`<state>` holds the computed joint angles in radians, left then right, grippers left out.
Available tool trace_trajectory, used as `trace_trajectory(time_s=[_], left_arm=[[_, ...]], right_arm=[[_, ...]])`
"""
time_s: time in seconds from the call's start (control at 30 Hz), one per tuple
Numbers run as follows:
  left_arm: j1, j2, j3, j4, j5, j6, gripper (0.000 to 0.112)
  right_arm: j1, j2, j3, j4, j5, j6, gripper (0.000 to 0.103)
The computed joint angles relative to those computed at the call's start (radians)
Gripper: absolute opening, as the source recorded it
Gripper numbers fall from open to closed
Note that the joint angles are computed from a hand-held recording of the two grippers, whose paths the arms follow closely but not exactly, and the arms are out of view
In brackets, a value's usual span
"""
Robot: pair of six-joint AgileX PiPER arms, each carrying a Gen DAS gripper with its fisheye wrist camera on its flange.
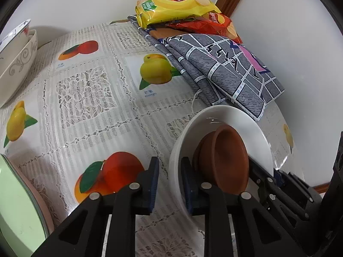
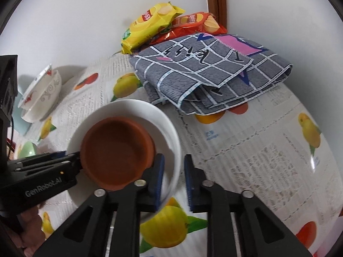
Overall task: Organize plates and bowls
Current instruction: 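Move both grippers to the white bowl rim and close them on it, then lift the white bowl with both grippers and carry it over the green plates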
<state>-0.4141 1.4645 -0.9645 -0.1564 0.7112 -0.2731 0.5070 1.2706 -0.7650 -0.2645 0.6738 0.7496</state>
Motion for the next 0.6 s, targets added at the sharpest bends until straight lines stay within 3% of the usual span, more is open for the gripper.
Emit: trace_trajectory(time_s=[0.1, 0.6], left_arm=[[-0.006, -0.009, 0.011, -0.011, -0.019, -0.011, 0.012], [-0.060, -0.064, 0.068, 0.050, -0.045, -0.128, 0.011]], right_arm=[[0.003, -0.002, -0.001, 0.006, 0.002, 0.022, 0.015], [-0.021, -0.066, 0.032, 0.082, 0.009, 0.016, 0.013]])
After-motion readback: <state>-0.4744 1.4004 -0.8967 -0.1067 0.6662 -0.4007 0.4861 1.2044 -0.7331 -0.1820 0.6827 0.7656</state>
